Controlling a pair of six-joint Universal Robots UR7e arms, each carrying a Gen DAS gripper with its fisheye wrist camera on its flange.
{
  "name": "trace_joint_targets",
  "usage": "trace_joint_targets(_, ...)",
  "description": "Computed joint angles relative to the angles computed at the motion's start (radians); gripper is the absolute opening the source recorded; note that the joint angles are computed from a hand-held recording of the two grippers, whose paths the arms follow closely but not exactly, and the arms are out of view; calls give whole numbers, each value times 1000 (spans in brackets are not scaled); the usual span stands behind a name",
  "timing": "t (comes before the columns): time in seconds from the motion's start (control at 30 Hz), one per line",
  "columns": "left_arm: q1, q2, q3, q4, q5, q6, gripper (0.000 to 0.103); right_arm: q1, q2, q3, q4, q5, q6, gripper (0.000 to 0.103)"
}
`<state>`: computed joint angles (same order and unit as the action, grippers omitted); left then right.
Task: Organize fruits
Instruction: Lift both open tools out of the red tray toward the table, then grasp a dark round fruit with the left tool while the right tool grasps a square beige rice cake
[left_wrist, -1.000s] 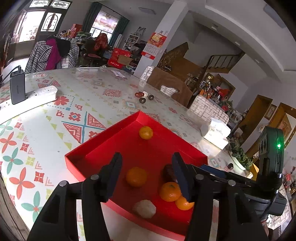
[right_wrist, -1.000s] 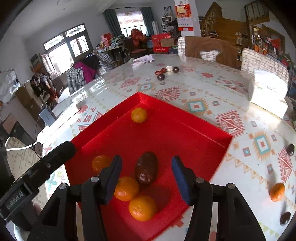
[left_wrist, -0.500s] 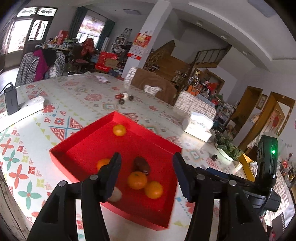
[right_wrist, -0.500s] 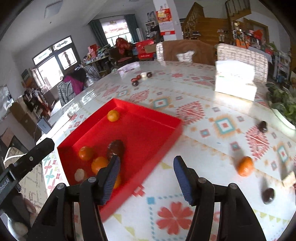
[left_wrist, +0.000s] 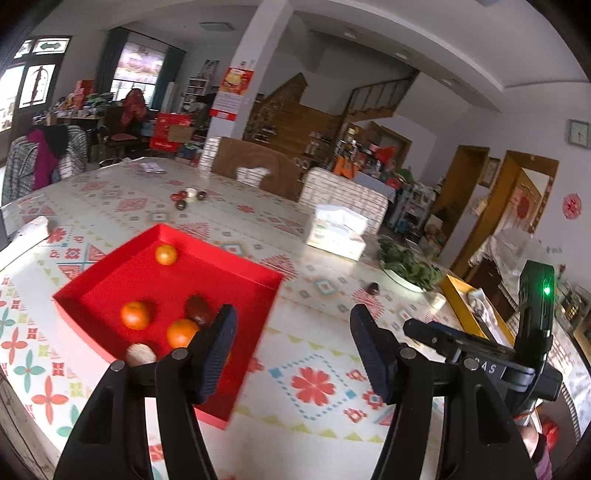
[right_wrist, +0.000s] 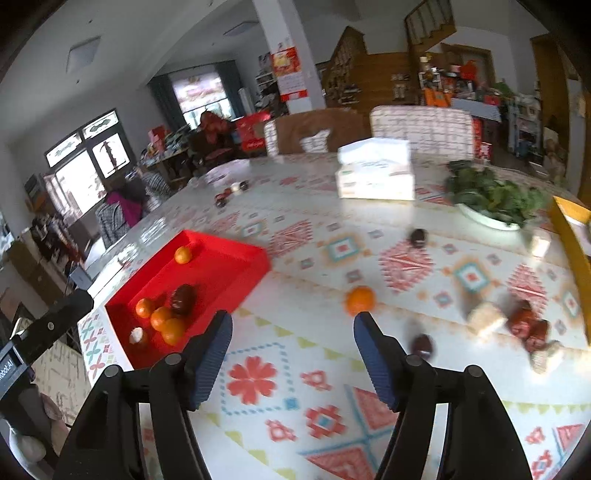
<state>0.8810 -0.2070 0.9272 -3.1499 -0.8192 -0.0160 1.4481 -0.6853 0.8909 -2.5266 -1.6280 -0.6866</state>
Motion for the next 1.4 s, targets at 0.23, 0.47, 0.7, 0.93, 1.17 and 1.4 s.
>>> trace_joint_targets(0.23,-5,30,-45,68,-35,-22,63,-40,-47,24,-31,4,24,74)
trace_joint_targets(0.47,4,61,-99,155,-62,-61,63,-81,-51,-23,-20,8,68,75)
trace_joint_targets(0.7,28,89,-155,216,-121,-100,63,-106,-24,-103,2,-2,98,75)
trace_joint_targets(0.93,39,111,-186,184,-91,-105,63,-119,25,-229,30,-14,163,75)
trace_joint_targets(1.17,60,125,-231,290,-162,-154,63,-123,122,-389,81,-109,143,73)
trace_joint_targets(1.4,55,209,-400,416,-212,-78,63,-131,172,-459,68,-257,168,63)
